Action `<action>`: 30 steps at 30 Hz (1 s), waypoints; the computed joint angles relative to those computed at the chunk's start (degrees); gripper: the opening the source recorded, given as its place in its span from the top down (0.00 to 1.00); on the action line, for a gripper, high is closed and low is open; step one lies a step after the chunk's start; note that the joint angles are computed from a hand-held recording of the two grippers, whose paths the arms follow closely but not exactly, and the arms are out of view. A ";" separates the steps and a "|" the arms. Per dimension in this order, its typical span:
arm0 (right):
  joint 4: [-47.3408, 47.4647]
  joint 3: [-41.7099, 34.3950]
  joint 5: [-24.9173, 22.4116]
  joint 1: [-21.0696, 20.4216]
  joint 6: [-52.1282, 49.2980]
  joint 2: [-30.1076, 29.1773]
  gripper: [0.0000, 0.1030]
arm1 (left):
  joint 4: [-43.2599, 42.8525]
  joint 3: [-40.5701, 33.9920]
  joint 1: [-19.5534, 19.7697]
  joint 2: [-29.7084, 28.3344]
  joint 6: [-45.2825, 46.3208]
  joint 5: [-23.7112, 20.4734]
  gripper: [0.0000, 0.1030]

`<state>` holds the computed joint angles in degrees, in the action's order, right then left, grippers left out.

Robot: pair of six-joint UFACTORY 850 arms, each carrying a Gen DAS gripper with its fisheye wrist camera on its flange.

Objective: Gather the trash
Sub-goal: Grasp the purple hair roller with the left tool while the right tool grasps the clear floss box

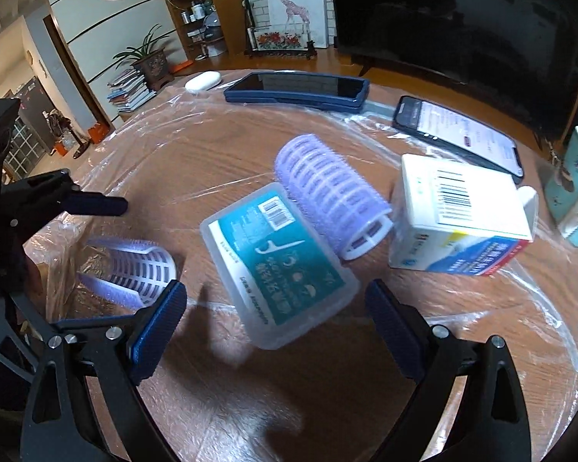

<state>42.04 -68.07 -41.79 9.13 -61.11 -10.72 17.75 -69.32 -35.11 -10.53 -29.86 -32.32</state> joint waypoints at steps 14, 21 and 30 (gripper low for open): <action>2.29 1.85 -0.51 0.09 -1.53 2.12 0.42 | 2.03 0.42 -0.43 0.25 -3.93 -0.33 0.55; 6.22 4.27 -3.97 -1.55 -1.14 4.58 0.44 | 0.98 2.24 -0.40 1.92 -7.11 0.61 0.57; 10.40 7.45 -7.13 -4.12 0.34 7.90 0.44 | 0.81 4.59 -0.87 4.40 -11.35 2.42 0.57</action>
<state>52.43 -60.62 -48.92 5.01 -60.77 -2.81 18.56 -64.74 -35.97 -6.13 -41.21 -29.90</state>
